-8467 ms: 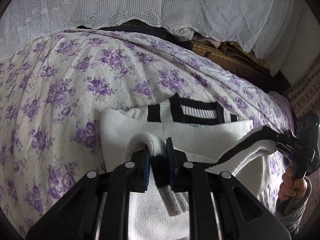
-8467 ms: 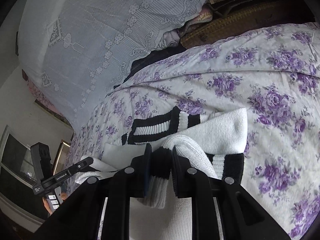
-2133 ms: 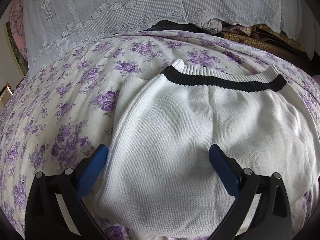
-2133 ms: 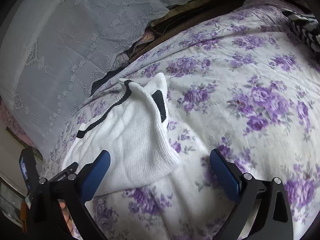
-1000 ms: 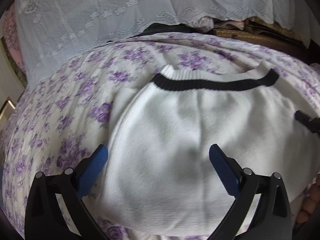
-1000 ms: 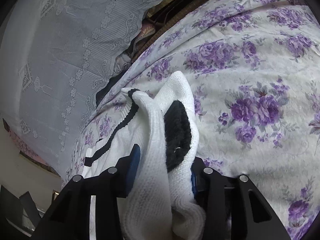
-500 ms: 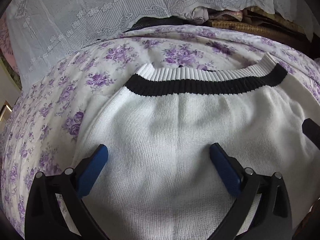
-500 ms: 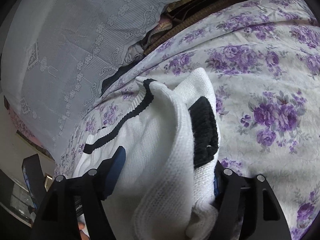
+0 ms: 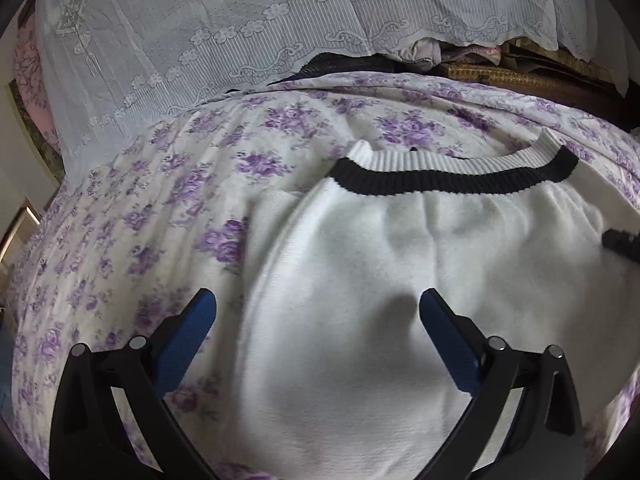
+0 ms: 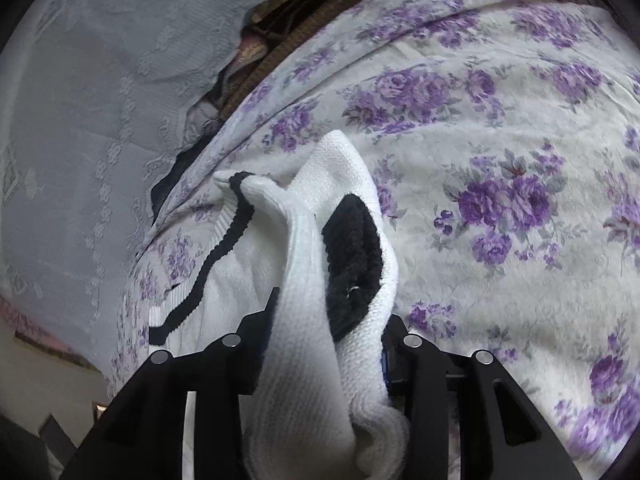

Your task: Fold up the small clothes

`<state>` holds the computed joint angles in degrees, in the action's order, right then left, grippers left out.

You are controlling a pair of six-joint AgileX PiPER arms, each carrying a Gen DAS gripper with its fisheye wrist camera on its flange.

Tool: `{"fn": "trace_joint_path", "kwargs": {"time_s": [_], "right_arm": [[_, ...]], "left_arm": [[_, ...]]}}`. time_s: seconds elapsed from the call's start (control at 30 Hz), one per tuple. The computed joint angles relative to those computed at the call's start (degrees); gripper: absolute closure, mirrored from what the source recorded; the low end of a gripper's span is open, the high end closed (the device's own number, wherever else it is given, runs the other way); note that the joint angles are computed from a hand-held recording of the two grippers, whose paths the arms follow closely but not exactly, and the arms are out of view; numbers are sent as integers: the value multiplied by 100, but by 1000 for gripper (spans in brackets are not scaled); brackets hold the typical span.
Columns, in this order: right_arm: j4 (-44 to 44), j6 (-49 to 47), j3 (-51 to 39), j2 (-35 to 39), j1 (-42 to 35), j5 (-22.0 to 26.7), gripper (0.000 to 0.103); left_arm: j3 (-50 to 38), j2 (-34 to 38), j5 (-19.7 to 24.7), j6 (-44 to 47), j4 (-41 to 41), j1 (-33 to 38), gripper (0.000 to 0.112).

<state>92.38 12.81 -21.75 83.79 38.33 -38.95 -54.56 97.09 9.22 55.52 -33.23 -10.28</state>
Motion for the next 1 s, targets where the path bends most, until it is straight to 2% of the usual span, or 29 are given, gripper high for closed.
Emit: {"fn": "trace_joint_path", "kwargs": {"time_s": [0.03, 0.1, 0.17, 0.2, 0.23, 0.3, 0.37, 0.47, 0.6, 0.7, 1.0], "right_arm": [[14, 240, -59, 102, 54, -104, 52], [25, 801, -105, 426, 365, -545, 51], [170, 1063, -157, 934, 870, -1177, 61], [260, 956, -201, 1137, 1045, -1385, 63], [224, 876, -175, 1129, 1049, -1396, 63], [-48, 1354, 41, 1034, 1108, -1461, 67], [-140, 1637, 132, 1058, 1237, -1634, 71], [312, 624, -133, 887, 1407, -1965, 74], [632, -663, -606, 744, 1601, -2391, 75], [672, -1108, -783, 733, 1573, -2412, 75], [181, -1196, -895, 648, 1460, -2140, 76]], "left_arm": [[-62, 60, 26, 133, -60, 97, 13], [-242, 232, 147, 115, 26, 240, 13], [-641, 473, 786, 227, -156, 485, 13], [-856, 580, 1126, 93, -122, 582, 13], [-985, 653, 1318, 42, -124, 636, 13], [-1002, 701, 1326, 20, -110, 625, 13], [-902, 661, 1145, 34, -85, 565, 13], [-671, 531, 817, 93, -77, 472, 13], [-673, 490, 849, 107, -57, 515, 13], [-791, 526, 979, -72, 82, 577, 13], [-1098, 618, 1125, -377, 254, 736, 13]]}}
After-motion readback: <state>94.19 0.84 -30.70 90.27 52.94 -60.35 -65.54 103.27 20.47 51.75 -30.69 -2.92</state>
